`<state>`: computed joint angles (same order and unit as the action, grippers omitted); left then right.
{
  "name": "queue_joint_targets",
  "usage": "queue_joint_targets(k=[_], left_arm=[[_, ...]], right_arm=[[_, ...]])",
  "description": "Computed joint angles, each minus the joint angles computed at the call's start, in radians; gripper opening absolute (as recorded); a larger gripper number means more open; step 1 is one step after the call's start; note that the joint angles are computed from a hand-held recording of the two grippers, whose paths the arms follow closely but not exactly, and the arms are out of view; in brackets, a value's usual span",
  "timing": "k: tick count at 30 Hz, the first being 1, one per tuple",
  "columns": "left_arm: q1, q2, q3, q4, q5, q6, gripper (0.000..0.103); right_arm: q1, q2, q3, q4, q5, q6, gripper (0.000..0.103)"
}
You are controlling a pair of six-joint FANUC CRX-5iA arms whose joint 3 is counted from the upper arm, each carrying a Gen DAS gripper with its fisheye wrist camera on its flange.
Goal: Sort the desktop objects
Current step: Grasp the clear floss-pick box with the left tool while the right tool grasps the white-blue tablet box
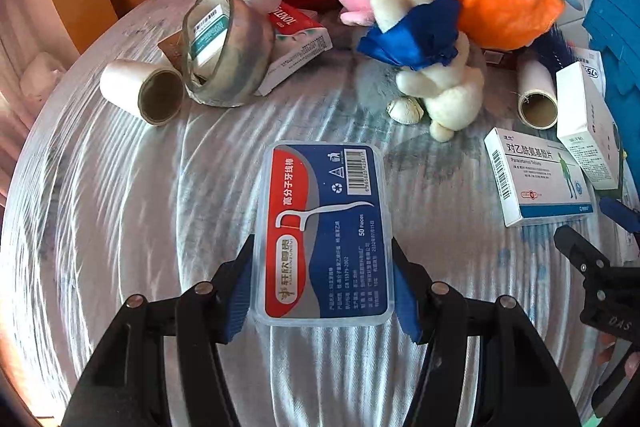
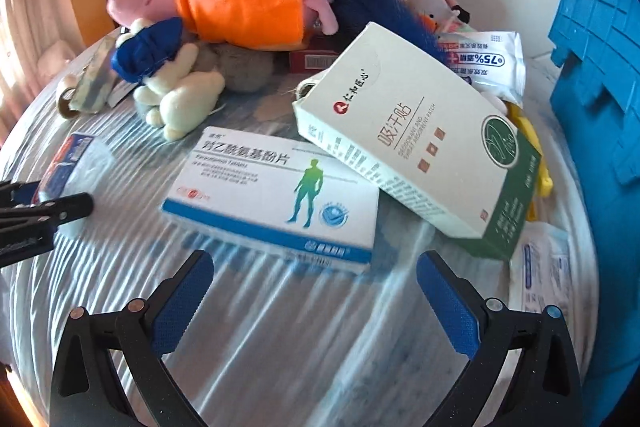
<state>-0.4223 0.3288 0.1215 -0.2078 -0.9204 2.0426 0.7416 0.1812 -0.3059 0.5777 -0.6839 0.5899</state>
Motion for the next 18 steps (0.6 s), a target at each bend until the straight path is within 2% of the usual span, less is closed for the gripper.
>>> queue_joint_targets(k=[2,3,4,6,7,9,10,14,18], left_arm=[[-0.004,0.0,0.006,-0.016,-0.007,0.021,0.059],[-0.005,-0.002,0.004,-0.022,-0.009,0.029,0.059],[-0.005,-0.005,0.003,-0.027,-0.012,0.04,0.059],[-0.003,-0.016,-0.004,-0.044,-0.026,0.068,0.059],[-0.002,-0.021,-0.007,-0.051,-0.034,0.081,0.059],[0.0,-0.032,-0.011,-0.078,-0.059,0.114,0.059],[0.003,-0.04,-0.016,-0.087,-0.067,0.127,0.059],[0.015,-0.056,-0.031,-0.085,-0.073,0.156,0.059],[0.002,-0.055,-0.05,-0.077,-0.038,0.191,0.059]], right_arm=[[-0.012,0.016,0.026,-0.047,0.005,0.038,0.103],[-0.018,0.025,0.054,-0.108,0.0,0.094,0.103],[-0.021,0.03,0.087,-0.197,0.001,0.181,0.103],[-0.009,0.028,0.118,-0.3,0.008,0.304,0.103],[0.002,0.027,0.148,-0.396,0.006,0.424,0.103],[0.018,0.027,0.18,-0.481,-0.013,0.525,0.103],[0.029,0.022,0.183,-0.494,-0.012,0.545,0.103],[0.018,0.008,0.138,-0.372,0.035,0.418,0.103],[-0.032,0.068,0.208,-0.374,0.007,0.457,0.103]])
